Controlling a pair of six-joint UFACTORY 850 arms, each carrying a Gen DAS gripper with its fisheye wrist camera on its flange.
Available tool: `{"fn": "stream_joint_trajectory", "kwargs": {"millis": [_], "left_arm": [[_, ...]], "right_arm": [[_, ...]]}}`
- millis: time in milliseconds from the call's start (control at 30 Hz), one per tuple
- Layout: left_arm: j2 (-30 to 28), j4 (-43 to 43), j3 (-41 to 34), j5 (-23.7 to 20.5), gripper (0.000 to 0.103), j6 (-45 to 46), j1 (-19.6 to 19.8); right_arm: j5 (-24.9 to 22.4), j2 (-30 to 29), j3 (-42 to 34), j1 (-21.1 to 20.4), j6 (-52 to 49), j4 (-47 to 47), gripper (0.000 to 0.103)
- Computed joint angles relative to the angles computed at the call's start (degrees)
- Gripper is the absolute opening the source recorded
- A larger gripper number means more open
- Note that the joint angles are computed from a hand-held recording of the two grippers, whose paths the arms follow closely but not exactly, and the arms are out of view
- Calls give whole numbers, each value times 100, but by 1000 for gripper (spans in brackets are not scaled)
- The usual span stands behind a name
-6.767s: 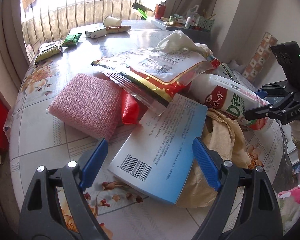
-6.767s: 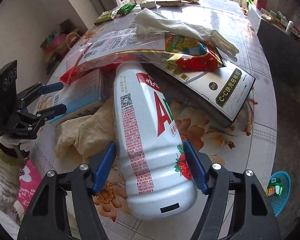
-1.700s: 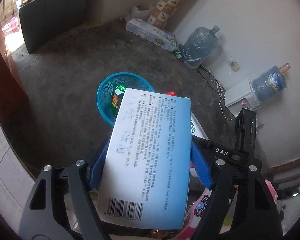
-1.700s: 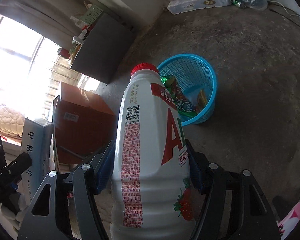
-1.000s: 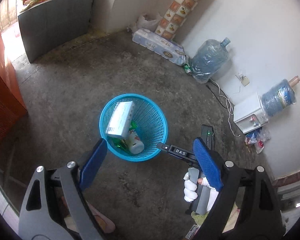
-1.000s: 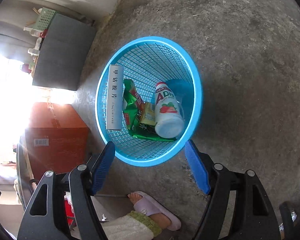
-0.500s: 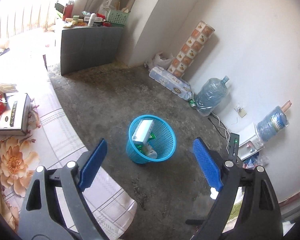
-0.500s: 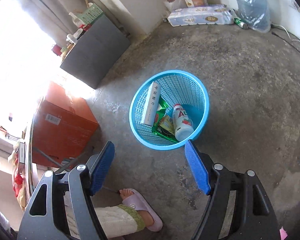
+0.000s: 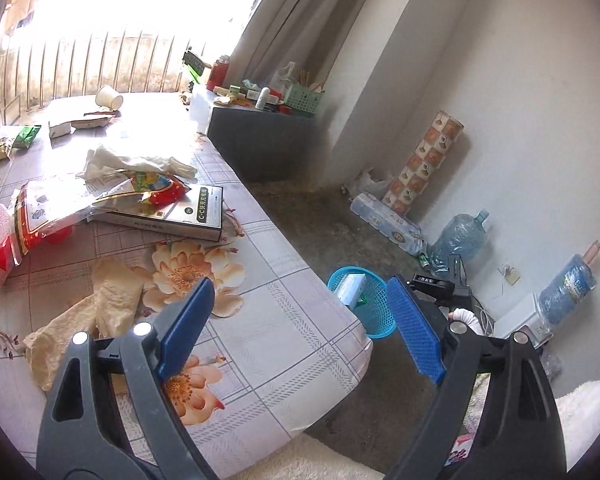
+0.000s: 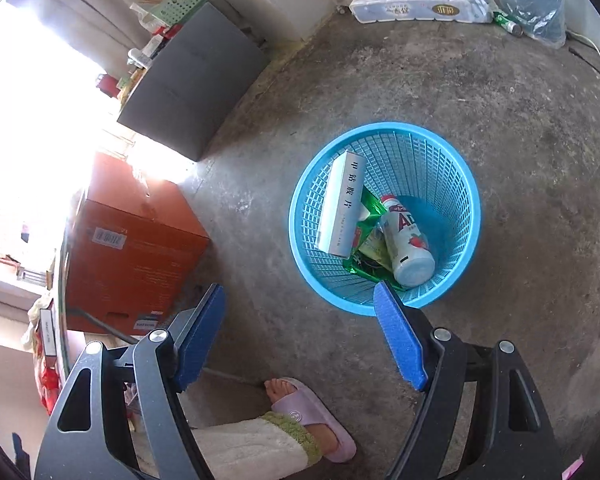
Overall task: Collect trash
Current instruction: 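Move both grippers back from the wastebasket toward the table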
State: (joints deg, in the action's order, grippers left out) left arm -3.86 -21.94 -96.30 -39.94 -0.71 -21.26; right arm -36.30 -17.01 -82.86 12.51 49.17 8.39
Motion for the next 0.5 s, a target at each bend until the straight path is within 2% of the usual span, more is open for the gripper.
{"fn": "stream_joint_trajectory", "kwargs": {"millis": [133,200,333,433,500], "left_arm": [[195,-77,299,160,84,-15,231],[197,-98,315,145,84,-29,343],[137,19,274,106,84,-94,476],[74,-34,245,21,84,-66,552],[27,-76,226,-42,84,-9,591]], "right_arm": [[-309,-1026,-819,-205,12,-192,75],[-435,-1474,-1193,-299,73,-275,69],[-700,-2122,-1787,-418,407,-475,65],[-862,-2462,-2121,-451,290,-453,54],[-1197,-2690,-2438,-389,269,-692,46]]}}
